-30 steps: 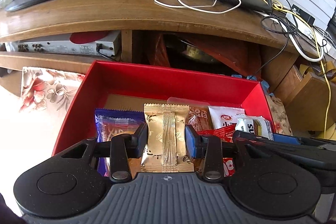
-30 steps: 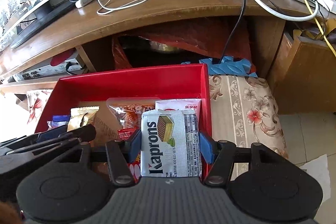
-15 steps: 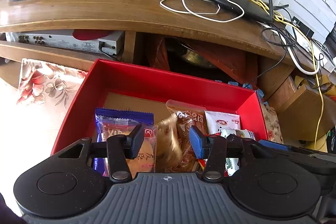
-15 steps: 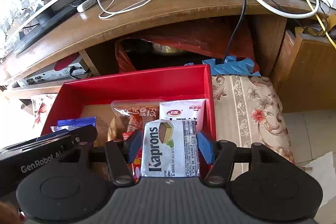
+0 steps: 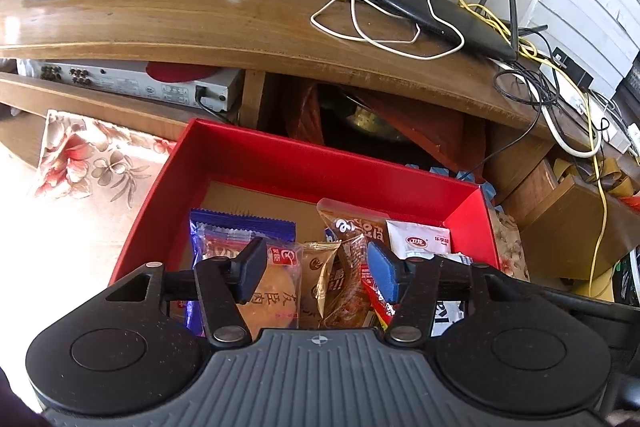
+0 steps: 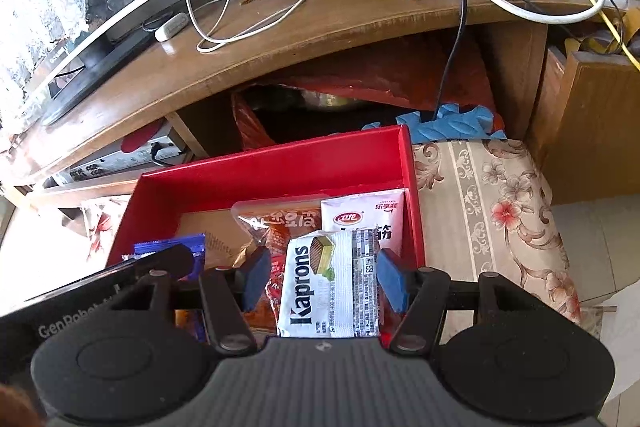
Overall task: Organize snacks
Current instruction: 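Lower both packets into the red box and open both tools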
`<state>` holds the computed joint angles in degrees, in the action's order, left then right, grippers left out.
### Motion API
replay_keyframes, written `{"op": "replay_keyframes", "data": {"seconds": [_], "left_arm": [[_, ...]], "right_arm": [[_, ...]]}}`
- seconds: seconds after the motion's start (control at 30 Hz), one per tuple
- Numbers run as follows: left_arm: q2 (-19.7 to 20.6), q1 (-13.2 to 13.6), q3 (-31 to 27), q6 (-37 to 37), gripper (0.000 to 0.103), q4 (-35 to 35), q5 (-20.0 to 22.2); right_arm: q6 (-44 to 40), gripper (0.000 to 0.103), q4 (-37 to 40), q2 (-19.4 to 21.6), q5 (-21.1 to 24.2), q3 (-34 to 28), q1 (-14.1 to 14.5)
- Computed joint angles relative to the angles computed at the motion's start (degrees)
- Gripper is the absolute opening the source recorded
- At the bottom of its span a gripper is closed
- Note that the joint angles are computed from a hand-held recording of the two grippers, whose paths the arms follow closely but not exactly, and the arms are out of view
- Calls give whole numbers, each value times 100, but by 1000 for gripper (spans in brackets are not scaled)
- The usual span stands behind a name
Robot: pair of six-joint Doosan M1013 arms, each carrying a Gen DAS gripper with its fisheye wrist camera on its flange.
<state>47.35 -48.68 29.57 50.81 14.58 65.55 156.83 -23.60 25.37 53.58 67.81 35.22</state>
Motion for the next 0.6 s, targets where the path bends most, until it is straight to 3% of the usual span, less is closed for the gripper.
{"op": "replay_keyframes", "data": {"seconds": [0.6], "left_arm": [[-303, -34, 523, -103, 66, 37, -265]], "right_arm": [[74, 59, -201, -188, 27, 206, 141]]}}
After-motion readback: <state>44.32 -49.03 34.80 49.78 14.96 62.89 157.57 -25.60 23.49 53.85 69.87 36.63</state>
